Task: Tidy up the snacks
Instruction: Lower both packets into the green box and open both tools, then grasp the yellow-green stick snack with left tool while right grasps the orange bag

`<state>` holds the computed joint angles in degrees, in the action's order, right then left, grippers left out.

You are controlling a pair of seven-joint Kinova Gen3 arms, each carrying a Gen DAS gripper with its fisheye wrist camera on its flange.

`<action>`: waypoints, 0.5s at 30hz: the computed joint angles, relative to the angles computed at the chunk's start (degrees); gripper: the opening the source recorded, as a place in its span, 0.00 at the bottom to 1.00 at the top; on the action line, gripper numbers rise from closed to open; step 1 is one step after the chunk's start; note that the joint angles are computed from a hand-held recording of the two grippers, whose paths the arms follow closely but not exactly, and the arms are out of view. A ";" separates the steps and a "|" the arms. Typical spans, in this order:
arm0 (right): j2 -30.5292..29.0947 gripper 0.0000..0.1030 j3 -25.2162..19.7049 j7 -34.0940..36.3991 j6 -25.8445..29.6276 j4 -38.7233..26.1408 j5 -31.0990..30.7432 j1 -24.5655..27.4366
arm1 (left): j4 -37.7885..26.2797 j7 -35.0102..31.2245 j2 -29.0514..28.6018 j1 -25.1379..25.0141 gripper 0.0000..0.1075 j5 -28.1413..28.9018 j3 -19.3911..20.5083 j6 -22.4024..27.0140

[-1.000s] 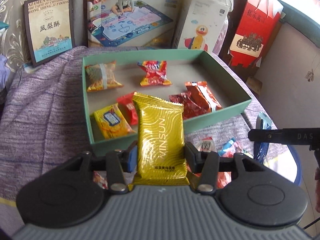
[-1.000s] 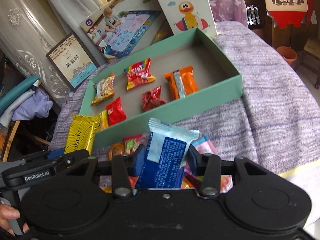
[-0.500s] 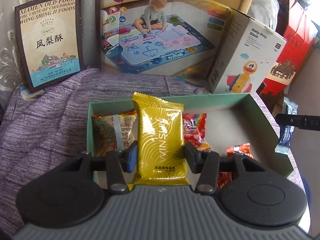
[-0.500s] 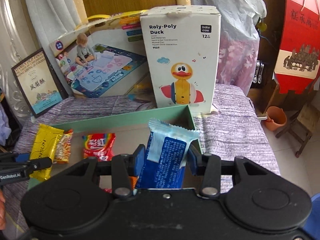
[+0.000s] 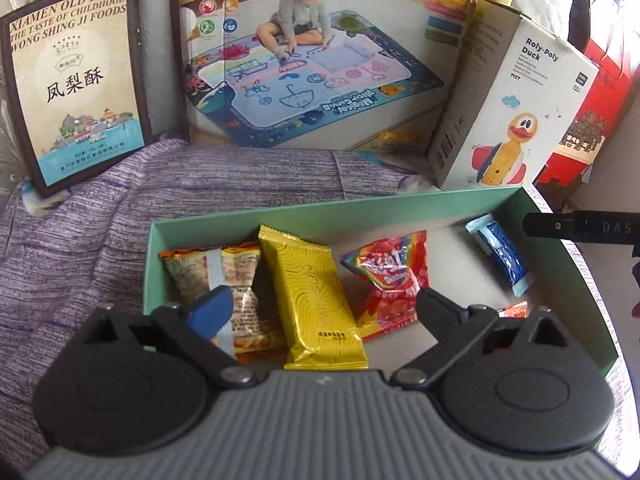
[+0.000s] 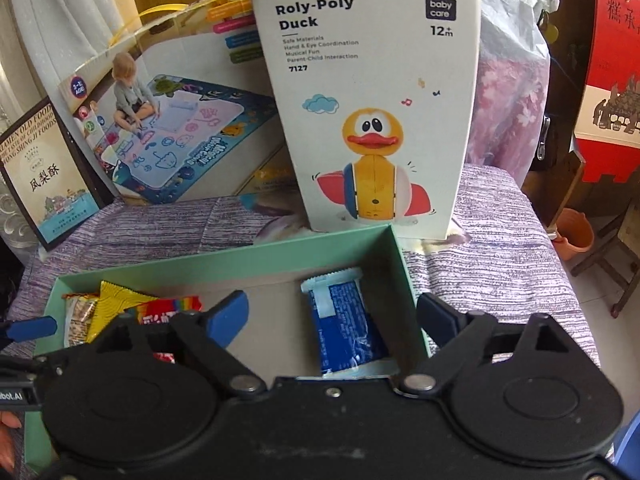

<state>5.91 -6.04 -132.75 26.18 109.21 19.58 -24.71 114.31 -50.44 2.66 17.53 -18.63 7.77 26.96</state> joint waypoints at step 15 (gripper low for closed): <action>-22.25 1.00 -6.73 5.13 -0.90 15.37 -15.14 6.00 | 4.72 -3.54 -13.32 2.54 0.96 8.01 7.56 9.80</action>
<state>-16.33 -12.77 -127.62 25.28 124.59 4.44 -18.71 119.03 -53.98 -10.67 20.07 -10.62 15.33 36.76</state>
